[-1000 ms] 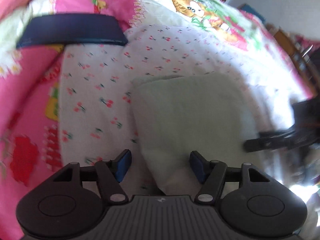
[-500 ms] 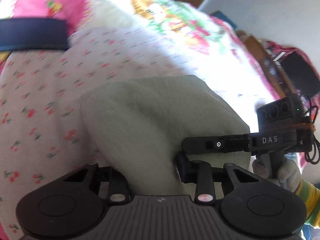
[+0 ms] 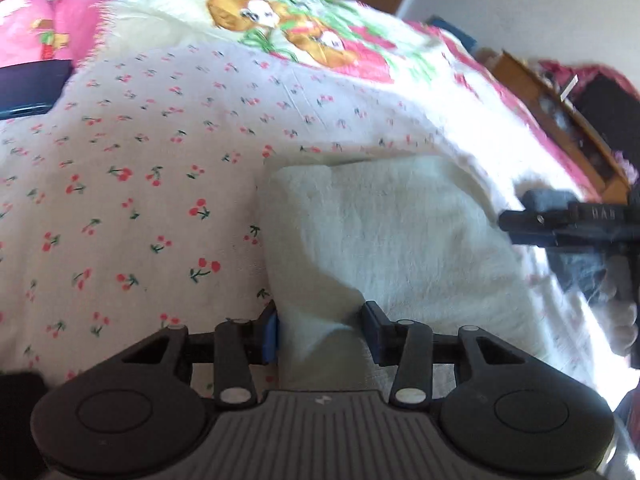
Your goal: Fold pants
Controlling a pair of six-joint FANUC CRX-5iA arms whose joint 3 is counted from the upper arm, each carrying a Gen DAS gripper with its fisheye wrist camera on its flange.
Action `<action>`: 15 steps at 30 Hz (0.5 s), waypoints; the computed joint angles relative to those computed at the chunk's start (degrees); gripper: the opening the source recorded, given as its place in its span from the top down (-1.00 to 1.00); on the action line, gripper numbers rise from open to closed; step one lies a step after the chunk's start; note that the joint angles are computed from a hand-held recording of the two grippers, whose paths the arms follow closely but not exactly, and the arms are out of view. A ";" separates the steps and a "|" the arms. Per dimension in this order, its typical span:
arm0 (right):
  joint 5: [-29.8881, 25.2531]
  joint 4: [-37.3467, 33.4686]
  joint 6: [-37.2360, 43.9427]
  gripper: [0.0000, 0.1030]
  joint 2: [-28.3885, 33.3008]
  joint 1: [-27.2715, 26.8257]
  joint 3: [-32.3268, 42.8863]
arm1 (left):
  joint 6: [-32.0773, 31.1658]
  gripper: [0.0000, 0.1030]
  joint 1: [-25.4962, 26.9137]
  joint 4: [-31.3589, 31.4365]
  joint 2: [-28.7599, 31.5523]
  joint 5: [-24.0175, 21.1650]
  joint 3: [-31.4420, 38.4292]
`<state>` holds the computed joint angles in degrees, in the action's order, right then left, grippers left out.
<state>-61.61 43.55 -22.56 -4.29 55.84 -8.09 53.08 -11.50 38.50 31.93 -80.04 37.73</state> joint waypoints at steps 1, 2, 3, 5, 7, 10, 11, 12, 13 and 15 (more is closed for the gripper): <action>-2.93 4.69 -2.32 0.17 0.13 2.03 -0.88 | -1.83 -0.08 0.04 -0.31 -3.37 4.48 -4.25; -4.53 8.43 -3.76 0.17 0.45 3.55 -1.42 | -4.38 -0.10 -0.19 -1.38 -7.34 10.06 -8.95; -3.14 10.68 -3.88 0.17 0.32 4.07 -2.20 | -6.71 -0.12 -0.66 -1.96 -10.67 15.51 -13.15; 2.11 13.53 -2.87 0.17 1.24 3.38 -2.81 | -10.56 -0.21 -1.73 0.28 -14.84 23.09 -19.83; 4.24 15.17 -1.28 0.21 3.82 2.20 -2.27 | -13.13 -0.25 -3.26 1.51 -15.03 25.08 -21.35; 0.20 7.83 1.87 0.22 8.46 0.78 1.43 | -6.21 -0.23 -6.10 -7.84 -10.91 21.71 -14.66; -1.09 5.17 1.51 0.27 9.06 0.99 2.09 | -3.39 -0.23 -6.40 -9.84 -9.70 19.33 -12.63; -1.93 5.51 -0.03 0.36 8.49 2.02 1.63 | -1.55 -0.24 -6.83 -11.89 -10.11 19.34 -12.61; -3.04 6.57 -0.93 0.34 7.58 3.44 1.12 | -0.83 -0.24 -6.99 -13.55 -11.58 20.10 -13.71; -6.14 8.44 -1.73 0.22 6.94 6.32 1.51 | -0.01 -0.24 -7.14 -15.16 -14.66 21.46 -16.43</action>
<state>-67.75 51.98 -24.28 2.65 62.16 -6.58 53.07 -18.64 23.34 17.27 -58.58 21.30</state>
